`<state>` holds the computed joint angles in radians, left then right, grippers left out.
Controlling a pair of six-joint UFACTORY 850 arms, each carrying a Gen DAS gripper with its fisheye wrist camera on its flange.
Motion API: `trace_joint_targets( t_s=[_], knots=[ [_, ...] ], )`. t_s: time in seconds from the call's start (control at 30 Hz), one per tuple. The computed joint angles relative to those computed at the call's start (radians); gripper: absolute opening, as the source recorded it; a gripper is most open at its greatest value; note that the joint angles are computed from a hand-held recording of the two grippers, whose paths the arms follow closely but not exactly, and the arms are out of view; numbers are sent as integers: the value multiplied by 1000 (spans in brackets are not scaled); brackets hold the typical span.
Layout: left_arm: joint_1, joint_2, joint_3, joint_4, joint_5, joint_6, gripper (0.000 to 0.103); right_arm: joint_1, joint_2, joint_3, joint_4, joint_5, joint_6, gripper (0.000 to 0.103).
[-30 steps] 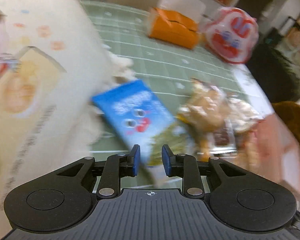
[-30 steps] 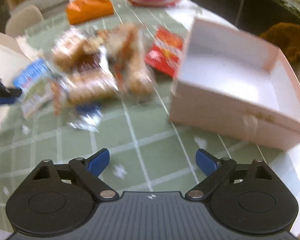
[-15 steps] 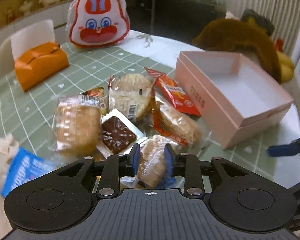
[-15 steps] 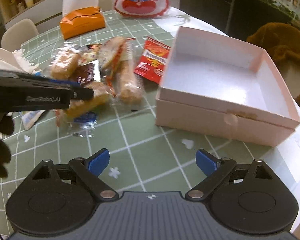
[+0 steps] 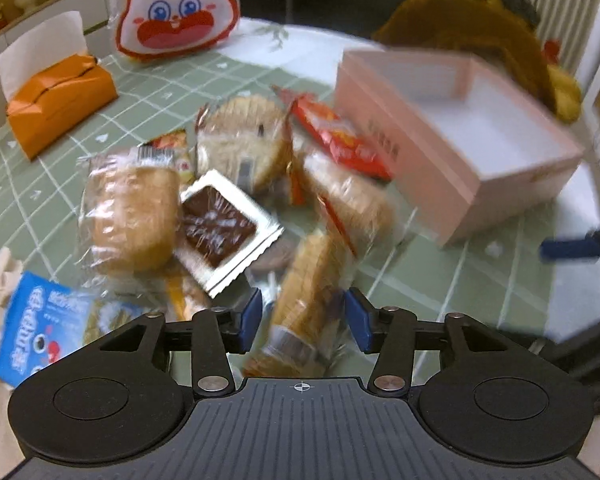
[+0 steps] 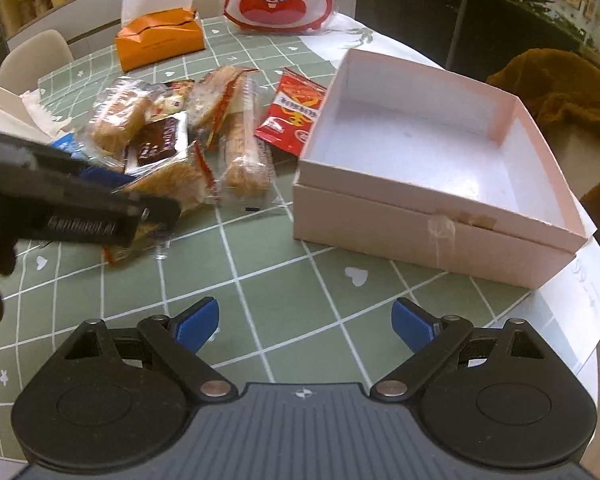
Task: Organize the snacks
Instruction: 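Grasp the long wafer bar with the left tool while the right tool grasps a bread bun bag, then carry the wafer bar and bread bun into the pink box and release both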
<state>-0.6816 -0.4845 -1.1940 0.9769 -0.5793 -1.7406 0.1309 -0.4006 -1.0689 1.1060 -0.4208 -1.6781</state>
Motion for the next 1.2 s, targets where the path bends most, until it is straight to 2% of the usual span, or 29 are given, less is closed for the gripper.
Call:
trace_joint_targets(
  t_s=[0.07,0.1,0.33,0.4,0.53,0.63,0.73,0.83,0.93,1.03,1.07,1.1,1.13,1.17,1.2],
  knots=[
    [-1,4,10,0,2,-13,49,5,-9,-18,-50,4,56,94],
    [2,18,30,29,18,-75,43,7,-8,-20,-55,7,57,94],
    [-15,136,181,300,68,-550,41,30,9,-17,10,20,-25,94],
    [-34,175,222,329,47,-647,41,47,14,-20,25,26,-32,94],
    [-78,271,325,326,-45,-834,41,95,16,-41,25,24,-7,94],
    [-88,333,391,274,-117,-954,41,133,2,-87,-54,-23,131,94],
    [-87,358,418,178,-172,-982,41,174,-7,-132,-79,-80,233,94],
    [-80,362,427,109,-179,-977,41,226,-40,-202,-106,-126,346,94],
    [-77,361,437,108,-158,-988,41,282,-105,-293,-212,-134,520,94],
    [-79,368,453,112,-147,-1012,41,335,-158,-348,-331,-84,650,93],
    [-77,365,456,121,-142,-1024,41,345,-172,-359,-361,-71,672,92],
    [-75,362,458,130,-137,-1035,41,348,-182,-364,-376,-69,678,85],
    [-73,360,458,134,-132,-1040,41,344,-192,-375,-383,-94,677,74],
    [-71,358,458,139,-126,-1044,41,331,-207,-394,-379,-155,675,67],
    [-68,357,459,147,-119,-1048,41,318,-215,-407,-377,-200,675,53]
  ],
)
